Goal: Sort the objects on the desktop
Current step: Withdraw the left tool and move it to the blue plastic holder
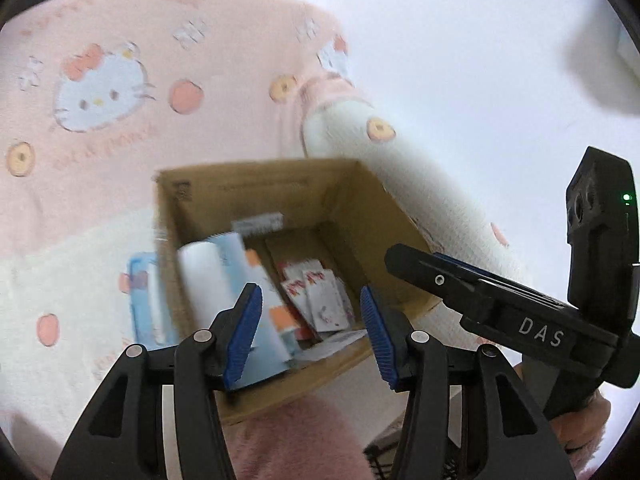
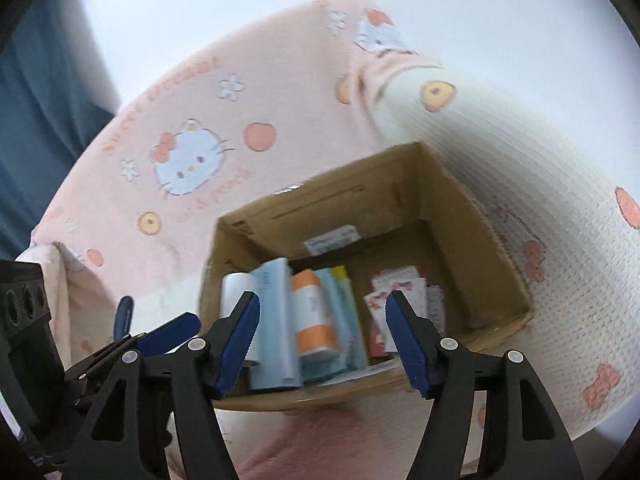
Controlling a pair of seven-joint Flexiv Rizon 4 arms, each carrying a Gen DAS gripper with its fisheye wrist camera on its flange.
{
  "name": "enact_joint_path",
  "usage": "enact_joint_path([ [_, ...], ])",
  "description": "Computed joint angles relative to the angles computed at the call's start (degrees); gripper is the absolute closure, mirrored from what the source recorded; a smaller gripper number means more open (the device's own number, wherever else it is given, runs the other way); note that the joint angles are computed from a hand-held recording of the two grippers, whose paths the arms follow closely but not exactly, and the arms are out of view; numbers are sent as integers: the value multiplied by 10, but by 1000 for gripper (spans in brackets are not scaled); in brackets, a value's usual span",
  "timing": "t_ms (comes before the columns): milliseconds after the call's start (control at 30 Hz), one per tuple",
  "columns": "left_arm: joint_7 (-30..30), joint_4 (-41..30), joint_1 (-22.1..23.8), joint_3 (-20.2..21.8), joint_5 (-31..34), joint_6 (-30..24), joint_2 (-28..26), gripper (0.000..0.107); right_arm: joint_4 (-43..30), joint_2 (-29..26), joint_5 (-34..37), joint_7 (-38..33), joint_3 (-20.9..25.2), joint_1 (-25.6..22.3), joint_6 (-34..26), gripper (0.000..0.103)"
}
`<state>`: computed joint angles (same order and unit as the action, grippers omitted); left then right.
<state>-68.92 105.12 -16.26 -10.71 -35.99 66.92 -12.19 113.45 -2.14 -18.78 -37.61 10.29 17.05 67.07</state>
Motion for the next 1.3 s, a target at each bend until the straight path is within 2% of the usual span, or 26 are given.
enact_joint_path([
  [300, 115, 69, 39, 22, -149, 15, 46, 50, -54, -60, -71, 75, 2, 53, 24, 38],
  [433, 173, 96, 49, 37, -221, 4, 61, 49, -108, -106, -89, 80, -1, 93, -7, 38],
  [633, 249, 119, 62, 58, -319, -1, 65, 49, -162, -165, -121, 80, -12, 143, -7, 38],
  [733, 248, 119, 76, 72, -310, -2, 61, 49, -200, -203, -102, 53, -6, 158, -10, 38],
  [833, 241, 126, 91, 85, -267, 46, 55, 49, -246, -242, -79, 35, -4, 175, -18, 38],
  [900, 255, 131, 104, 86, -261, 61, 53, 49, -273, -267, -72, 29, -10, 189, -16, 38],
  [967, 268, 129, 122, 88, -259, 46, 44, 49, -302, -291, -57, 9, -6, 195, -29, 38],
  [1067, 255, 121, 143, 85, -261, 19, 21, 49, -344, -324, -28, -21, 2, 202, -69, 38],
  [1133, 255, 120, 155, 74, -298, -1, 6, 49, -363, -343, -10, -33, 1, 205, -98, 38],
  [1233, 247, 103, 170, 61, -338, -44, -29, 49, -361, -356, -8, -27, -19, 213, -126, 38],
  [1300, 224, 87, 177, 57, -339, -77, -53, 49, -352, -363, -5, -17, -28, 211, -134, 38],
])
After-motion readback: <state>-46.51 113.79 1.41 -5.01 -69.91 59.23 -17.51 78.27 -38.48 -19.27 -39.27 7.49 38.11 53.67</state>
